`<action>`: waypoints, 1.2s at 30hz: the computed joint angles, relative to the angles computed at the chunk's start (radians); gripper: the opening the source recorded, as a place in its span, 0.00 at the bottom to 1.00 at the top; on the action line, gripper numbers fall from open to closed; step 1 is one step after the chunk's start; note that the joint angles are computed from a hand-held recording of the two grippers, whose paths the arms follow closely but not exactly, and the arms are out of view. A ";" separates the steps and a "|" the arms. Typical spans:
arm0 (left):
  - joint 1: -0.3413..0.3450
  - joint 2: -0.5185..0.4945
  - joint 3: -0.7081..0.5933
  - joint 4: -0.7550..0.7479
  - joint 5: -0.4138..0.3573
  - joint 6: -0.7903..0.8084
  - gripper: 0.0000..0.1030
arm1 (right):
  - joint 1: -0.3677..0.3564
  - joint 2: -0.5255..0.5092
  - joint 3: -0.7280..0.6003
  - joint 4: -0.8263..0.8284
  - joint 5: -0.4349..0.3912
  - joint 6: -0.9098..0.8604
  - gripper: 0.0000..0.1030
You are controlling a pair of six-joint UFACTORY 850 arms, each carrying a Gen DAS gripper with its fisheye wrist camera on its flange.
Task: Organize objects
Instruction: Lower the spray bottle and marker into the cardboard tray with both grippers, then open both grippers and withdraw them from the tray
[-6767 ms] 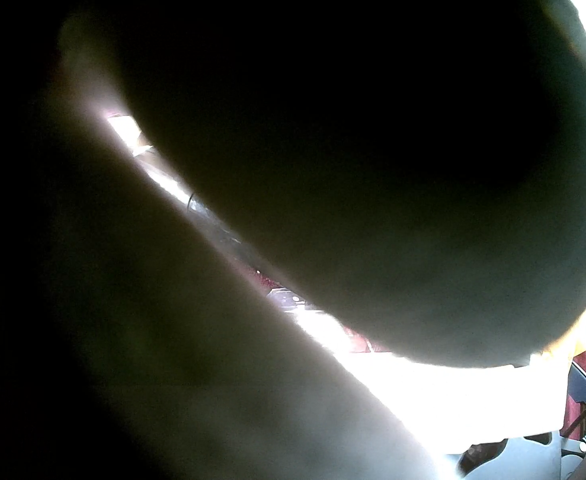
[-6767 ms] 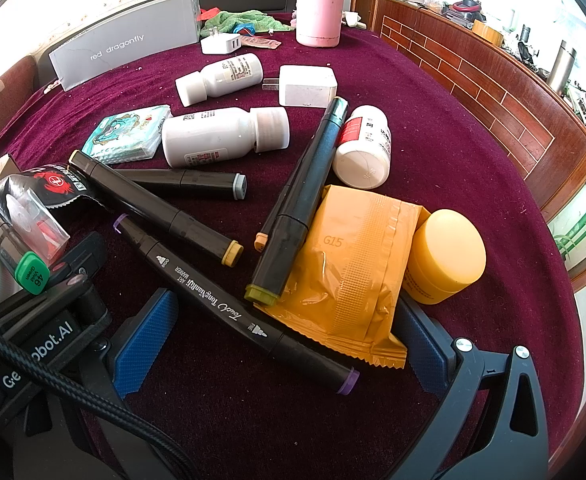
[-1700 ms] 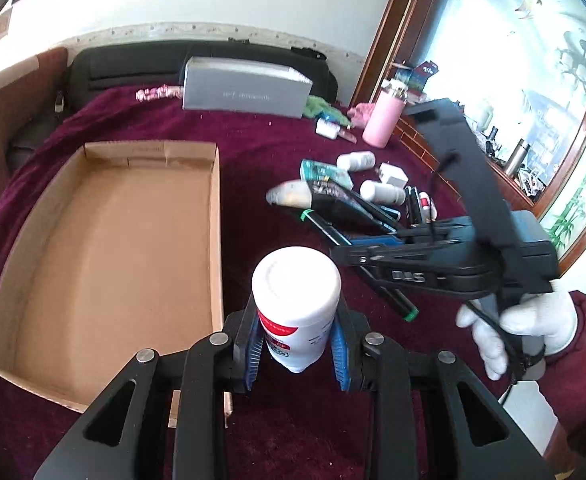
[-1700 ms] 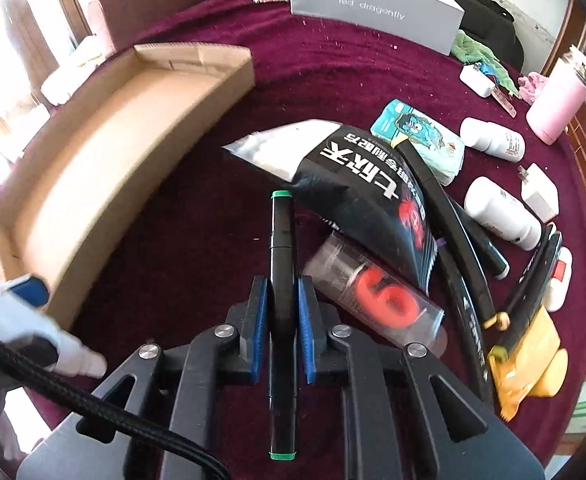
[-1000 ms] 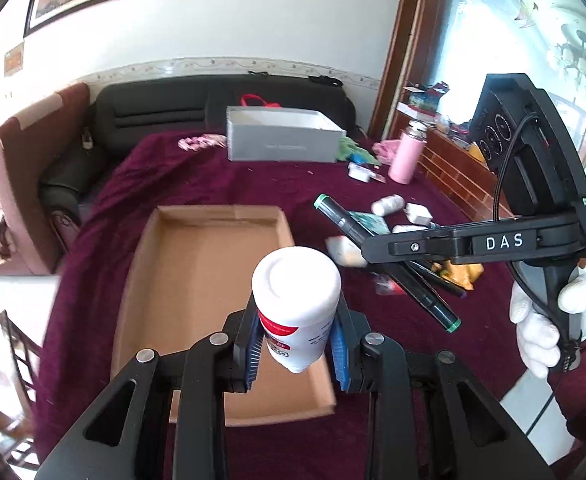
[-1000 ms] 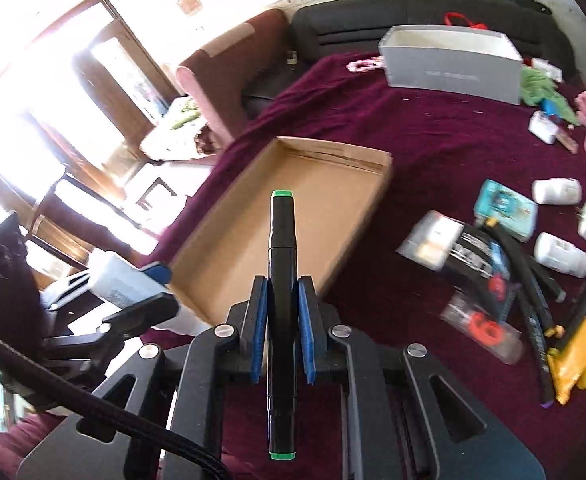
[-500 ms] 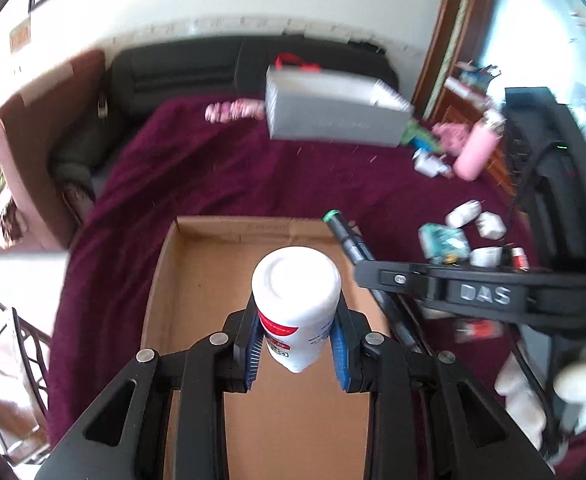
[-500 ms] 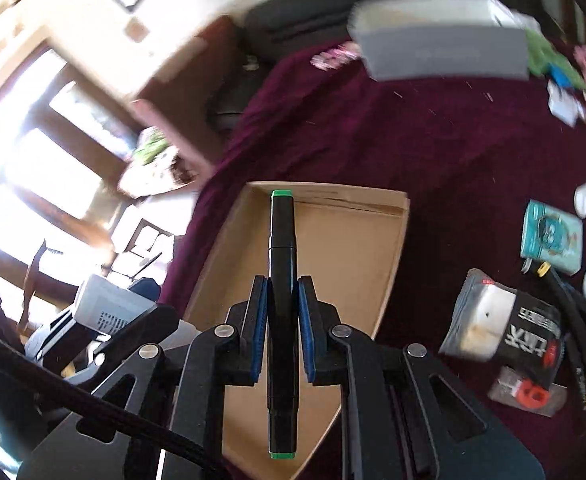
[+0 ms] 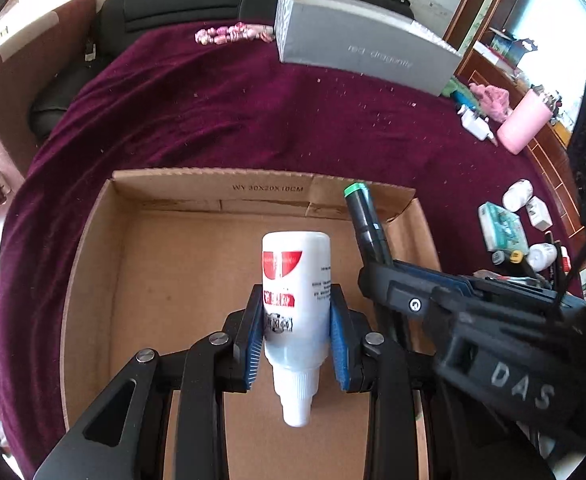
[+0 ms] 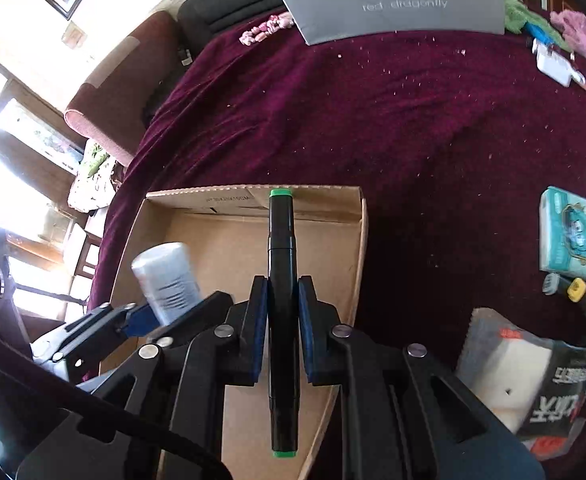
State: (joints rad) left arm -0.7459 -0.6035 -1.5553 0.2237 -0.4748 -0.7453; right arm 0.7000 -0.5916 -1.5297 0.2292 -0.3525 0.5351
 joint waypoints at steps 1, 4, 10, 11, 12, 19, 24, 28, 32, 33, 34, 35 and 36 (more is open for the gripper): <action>0.002 -0.005 -0.002 -0.010 0.004 0.007 0.24 | 0.002 -0.006 -0.005 -0.012 -0.003 0.009 0.12; 0.008 -0.011 -0.001 -0.017 0.016 0.006 0.24 | -0.004 -0.014 -0.005 0.006 0.003 -0.002 0.13; 0.007 -0.010 0.003 0.021 0.027 -0.033 0.24 | -0.005 -0.014 -0.003 0.008 0.005 0.001 0.13; 0.006 -0.009 0.007 0.038 0.030 -0.052 0.24 | -0.005 -0.014 -0.005 0.006 0.005 0.004 0.13; 0.006 -0.008 0.009 0.043 0.034 -0.058 0.24 | -0.004 -0.016 -0.007 -0.003 0.005 0.014 0.13; 0.016 -0.004 0.017 -0.007 0.065 -0.032 0.29 | 0.000 -0.022 -0.013 -0.064 0.015 0.083 0.13; 0.018 0.002 0.028 -0.021 0.081 -0.027 0.29 | 0.005 -0.027 -0.021 -0.105 0.012 0.127 0.13; 0.025 0.011 0.041 -0.085 0.093 0.012 0.30 | 0.006 -0.028 -0.023 -0.090 0.019 0.114 0.15; 0.024 0.040 0.071 -0.080 0.102 -0.020 0.38 | 0.007 -0.023 -0.016 -0.056 0.042 0.079 0.16; 0.021 0.049 0.078 -0.066 0.102 -0.038 0.38 | 0.008 -0.016 -0.009 -0.052 0.051 0.074 0.16; 0.019 0.059 0.087 -0.057 0.105 -0.051 0.39 | 0.011 -0.010 -0.002 -0.053 0.058 0.074 0.18; 0.016 0.072 0.099 -0.049 0.112 -0.066 0.40 | 0.013 -0.003 0.004 -0.051 0.065 0.070 0.20; 0.013 0.083 0.110 -0.037 0.118 -0.084 0.41 | 0.015 0.005 0.013 -0.046 0.074 0.063 0.20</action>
